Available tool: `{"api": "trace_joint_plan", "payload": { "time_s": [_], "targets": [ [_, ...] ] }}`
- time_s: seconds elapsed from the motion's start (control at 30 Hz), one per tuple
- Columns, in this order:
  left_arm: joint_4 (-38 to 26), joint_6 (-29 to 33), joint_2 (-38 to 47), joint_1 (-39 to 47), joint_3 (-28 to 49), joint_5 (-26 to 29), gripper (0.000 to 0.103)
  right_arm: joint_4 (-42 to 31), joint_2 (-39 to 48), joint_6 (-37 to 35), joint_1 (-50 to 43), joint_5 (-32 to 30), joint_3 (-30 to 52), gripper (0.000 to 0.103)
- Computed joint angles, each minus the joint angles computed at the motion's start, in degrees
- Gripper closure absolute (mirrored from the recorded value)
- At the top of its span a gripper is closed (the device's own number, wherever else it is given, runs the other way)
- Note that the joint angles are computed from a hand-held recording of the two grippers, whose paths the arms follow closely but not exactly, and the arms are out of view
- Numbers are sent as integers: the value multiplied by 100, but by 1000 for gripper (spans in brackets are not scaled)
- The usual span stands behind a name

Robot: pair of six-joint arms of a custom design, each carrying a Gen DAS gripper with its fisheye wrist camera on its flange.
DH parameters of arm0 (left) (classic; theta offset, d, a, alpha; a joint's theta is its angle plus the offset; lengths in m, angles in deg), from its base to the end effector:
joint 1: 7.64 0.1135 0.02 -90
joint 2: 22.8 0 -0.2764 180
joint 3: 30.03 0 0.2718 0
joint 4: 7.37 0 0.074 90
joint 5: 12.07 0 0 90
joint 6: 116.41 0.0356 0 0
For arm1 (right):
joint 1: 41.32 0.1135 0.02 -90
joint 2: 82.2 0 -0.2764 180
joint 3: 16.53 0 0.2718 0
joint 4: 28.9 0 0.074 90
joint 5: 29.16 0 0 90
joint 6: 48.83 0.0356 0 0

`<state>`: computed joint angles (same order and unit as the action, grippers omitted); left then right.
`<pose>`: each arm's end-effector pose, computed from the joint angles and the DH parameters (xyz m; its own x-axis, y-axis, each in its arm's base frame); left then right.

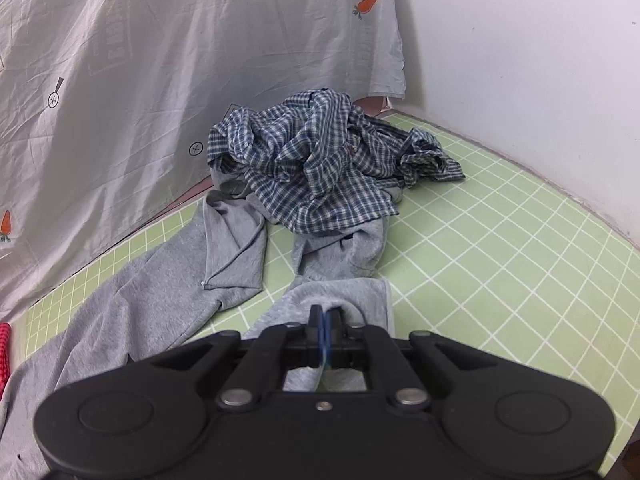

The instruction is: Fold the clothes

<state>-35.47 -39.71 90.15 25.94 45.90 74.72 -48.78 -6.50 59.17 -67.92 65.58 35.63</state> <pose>0.3245 0.2179 0.1050 -0.6040 -0.6767 -0.4211 -0.7304 0.6814 -0.0473 0.2494 -0.1282 0.1975 -0.4300 0.5598 -0.7083 0.6653 0.7268 0.1704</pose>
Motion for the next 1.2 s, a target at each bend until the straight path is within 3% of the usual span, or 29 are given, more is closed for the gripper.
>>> {"api": "trace_joint_plan", "payload": {
  "time_s": [0.33,0.43,0.5,0.57,0.6,0.9,1.07,1.2],
  "targets": [
    [197,-790,180,549,302,788,28,-144,-211,54,-56,173,9,102],
    [125,-662,283,507,447,689,30,-165,-191,69,-47,179,11,102],
    [75,-540,350,459,541,588,42,-176,-175,78,-41,183,13,102],
    [-8,-411,425,406,660,460,93,-186,-175,81,-41,196,17,102],
    [-20,-394,446,408,703,445,99,-189,-186,78,-44,209,21,102],
    [247,-324,-311,540,701,727,100,-500,-897,-201,-119,402,159,102],
    [-156,-255,89,459,1110,407,100,-697,-591,-619,-124,711,141,102],
    [-109,-396,-182,635,951,865,100,-898,-808,-247,-436,296,99,102]
  ]
}}
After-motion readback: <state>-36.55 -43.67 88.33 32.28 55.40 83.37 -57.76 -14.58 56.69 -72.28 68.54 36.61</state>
